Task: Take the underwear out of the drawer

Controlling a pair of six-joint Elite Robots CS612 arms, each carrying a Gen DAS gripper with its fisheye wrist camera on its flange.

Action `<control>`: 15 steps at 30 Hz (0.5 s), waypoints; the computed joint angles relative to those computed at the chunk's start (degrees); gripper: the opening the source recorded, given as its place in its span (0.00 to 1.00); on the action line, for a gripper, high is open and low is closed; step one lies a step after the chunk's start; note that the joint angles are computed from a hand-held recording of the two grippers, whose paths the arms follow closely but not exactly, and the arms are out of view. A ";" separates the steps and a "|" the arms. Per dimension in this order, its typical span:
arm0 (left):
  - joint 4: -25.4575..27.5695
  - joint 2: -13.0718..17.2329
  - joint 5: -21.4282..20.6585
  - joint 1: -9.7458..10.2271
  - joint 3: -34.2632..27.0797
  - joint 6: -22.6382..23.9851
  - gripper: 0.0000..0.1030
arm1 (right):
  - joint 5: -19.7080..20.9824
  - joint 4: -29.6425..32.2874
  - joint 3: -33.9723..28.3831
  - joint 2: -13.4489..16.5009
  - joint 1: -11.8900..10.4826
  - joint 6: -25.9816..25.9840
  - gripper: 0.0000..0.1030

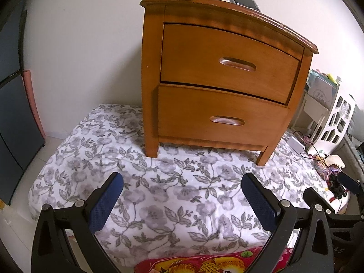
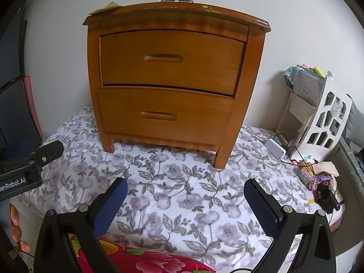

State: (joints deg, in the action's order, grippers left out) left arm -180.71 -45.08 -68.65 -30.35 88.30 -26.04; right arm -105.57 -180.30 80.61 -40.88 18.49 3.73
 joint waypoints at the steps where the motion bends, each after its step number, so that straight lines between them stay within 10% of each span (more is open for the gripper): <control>1: 0.04 0.10 -0.16 0.03 -0.12 0.20 1.00 | -0.04 0.13 -0.06 0.04 0.00 -0.14 1.00; 15: 1.18 1.21 3.29 0.35 -1.41 0.92 1.00 | -0.82 2.90 -3.20 1.02 -0.08 -3.08 1.00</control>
